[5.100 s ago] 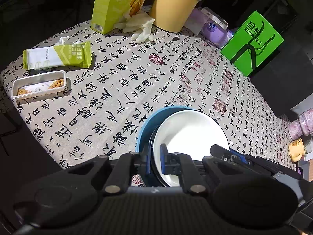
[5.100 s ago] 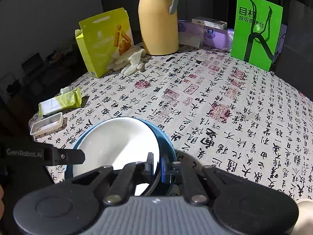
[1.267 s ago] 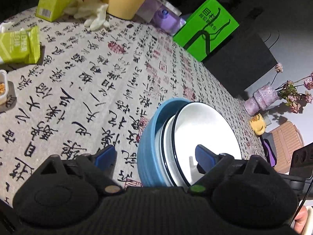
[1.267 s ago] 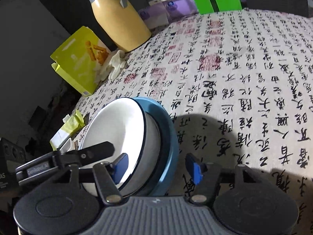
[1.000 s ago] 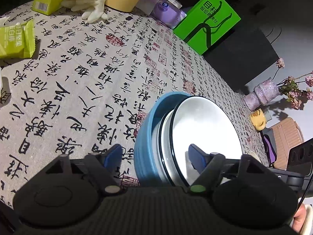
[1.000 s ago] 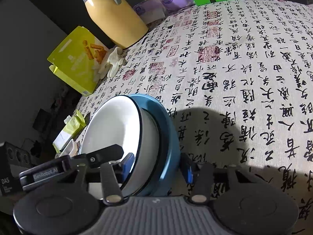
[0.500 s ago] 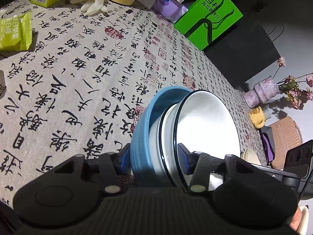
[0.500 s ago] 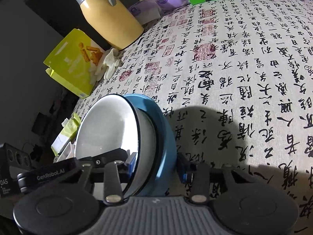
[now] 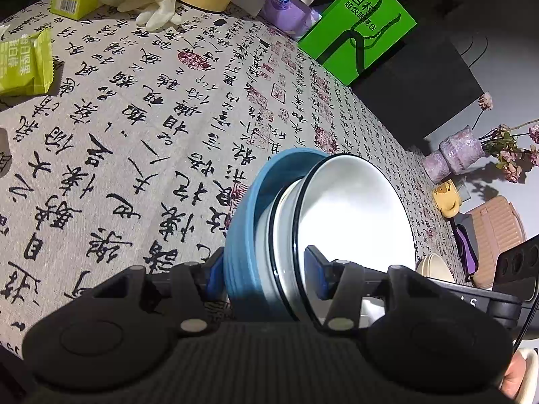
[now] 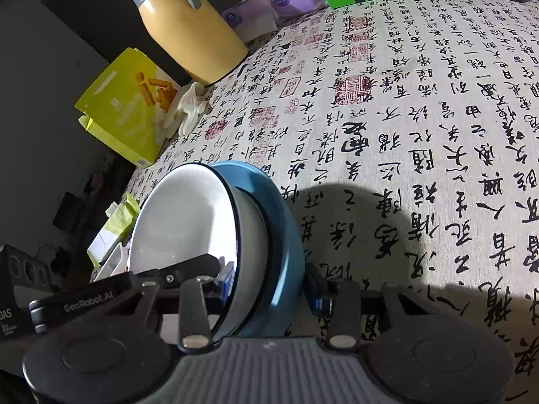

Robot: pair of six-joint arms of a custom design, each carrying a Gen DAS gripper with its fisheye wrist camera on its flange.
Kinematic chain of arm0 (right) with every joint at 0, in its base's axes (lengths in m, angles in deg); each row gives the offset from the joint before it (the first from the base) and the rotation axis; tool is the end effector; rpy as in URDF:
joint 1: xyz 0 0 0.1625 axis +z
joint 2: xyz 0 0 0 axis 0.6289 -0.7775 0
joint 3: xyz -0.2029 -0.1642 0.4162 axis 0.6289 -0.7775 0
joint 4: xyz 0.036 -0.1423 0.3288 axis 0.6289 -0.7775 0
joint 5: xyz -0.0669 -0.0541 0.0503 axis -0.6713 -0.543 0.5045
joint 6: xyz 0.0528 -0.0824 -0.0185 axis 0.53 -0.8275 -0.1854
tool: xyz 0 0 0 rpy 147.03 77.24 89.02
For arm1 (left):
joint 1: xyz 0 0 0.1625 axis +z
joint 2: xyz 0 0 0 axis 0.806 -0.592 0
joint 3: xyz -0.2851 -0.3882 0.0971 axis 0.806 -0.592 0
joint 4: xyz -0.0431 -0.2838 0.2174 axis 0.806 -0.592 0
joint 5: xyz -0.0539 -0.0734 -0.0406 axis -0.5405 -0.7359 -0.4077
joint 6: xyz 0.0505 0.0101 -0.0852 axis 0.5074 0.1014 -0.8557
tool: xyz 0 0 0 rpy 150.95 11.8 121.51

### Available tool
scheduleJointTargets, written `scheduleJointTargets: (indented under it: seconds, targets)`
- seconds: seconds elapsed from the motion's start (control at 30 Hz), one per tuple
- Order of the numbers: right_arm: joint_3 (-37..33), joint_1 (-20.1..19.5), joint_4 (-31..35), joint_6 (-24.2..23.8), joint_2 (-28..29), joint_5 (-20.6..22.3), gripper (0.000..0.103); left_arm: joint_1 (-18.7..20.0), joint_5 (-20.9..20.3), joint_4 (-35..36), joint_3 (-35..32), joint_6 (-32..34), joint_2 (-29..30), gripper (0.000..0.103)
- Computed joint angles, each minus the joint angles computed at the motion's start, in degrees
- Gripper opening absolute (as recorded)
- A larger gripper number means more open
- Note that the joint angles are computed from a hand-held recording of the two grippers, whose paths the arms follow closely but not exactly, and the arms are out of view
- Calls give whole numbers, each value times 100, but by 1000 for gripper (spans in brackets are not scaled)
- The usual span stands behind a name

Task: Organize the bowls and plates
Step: 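Close both grippers on the rim of the blue bowl stack, then lift the blue bowl stack with both grippers, tilting it on edge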

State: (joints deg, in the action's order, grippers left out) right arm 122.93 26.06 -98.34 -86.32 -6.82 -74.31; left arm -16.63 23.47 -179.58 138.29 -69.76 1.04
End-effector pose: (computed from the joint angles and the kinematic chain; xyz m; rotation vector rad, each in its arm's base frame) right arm -0.1259 -0.5997 0.3314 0.6268 -2.9750 0.3195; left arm -0.3152 -0.4917 -0.1208 -0.2040 2.6925 -1.1040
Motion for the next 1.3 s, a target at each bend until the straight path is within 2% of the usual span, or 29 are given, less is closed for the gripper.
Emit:
scheduleJointTargets:
  seconds: [1.3]
  targets:
    - [4, 6, 76, 128, -97, 23, 39, -7, 35, 59, -71, 17, -9, 50]
